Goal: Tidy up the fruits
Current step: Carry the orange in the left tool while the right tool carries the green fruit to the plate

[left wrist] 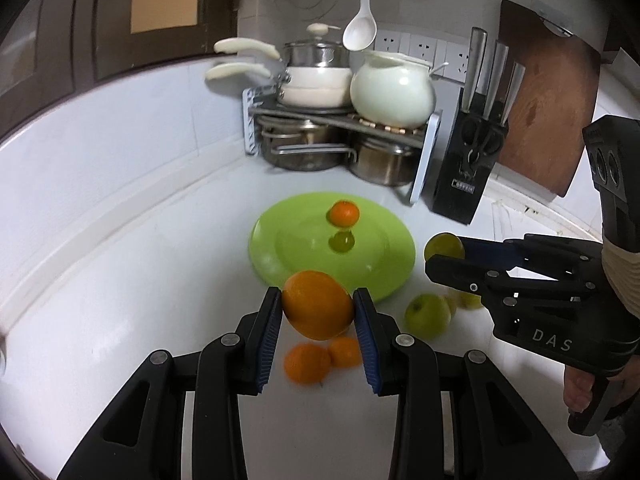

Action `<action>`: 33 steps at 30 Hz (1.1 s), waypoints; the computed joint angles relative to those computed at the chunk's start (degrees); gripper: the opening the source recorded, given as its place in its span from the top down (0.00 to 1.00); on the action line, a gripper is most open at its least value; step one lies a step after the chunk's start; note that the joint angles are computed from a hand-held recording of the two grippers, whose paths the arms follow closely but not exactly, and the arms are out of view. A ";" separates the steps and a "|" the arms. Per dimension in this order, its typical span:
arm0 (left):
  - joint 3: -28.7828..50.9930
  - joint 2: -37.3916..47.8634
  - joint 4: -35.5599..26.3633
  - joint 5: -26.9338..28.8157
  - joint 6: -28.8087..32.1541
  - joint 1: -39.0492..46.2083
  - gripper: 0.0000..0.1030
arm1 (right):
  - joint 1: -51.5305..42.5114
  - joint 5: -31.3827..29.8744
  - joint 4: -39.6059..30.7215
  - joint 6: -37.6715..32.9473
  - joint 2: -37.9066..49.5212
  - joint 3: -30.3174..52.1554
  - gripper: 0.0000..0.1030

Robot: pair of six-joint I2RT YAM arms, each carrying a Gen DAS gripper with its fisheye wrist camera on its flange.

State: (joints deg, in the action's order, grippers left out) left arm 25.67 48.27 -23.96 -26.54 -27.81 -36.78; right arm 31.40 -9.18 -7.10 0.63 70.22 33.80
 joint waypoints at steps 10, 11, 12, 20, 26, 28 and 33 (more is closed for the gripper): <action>6.53 12.07 9.97 7.90 11.14 10.11 0.65 | -4.14 -2.37 0.05 -4.04 8.08 8.15 0.70; 7.54 13.83 10.86 9.22 12.06 11.22 0.65 | -4.62 -2.73 -0.09 -4.37 9.21 9.26 0.70; 8.65 15.79 11.61 10.06 12.70 12.19 0.65 | -5.13 -3.44 -0.29 -4.82 10.56 10.52 0.70; 15.86 28.73 16.20 16.33 17.25 18.58 0.65 | -7.28 -4.53 -2.65 -6.10 21.92 20.82 0.70; 21.94 39.39 17.08 19.74 20.16 21.79 0.65 | -7.80 -3.75 -5.26 -6.72 30.85 28.09 0.70; 23.96 42.85 16.98 20.63 20.98 22.42 0.65 | -8.08 -3.98 -6.51 -7.01 33.82 30.55 0.70; 27.88 49.60 16.35 22.64 22.41 23.67 0.65 | -8.68 -4.13 -9.64 -7.46 40.37 36.39 0.70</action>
State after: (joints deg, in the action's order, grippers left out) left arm 53.55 97.87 -7.62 -3.90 -5.39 -13.12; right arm 22.72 -13.31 -16.74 -6.84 110.59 70.19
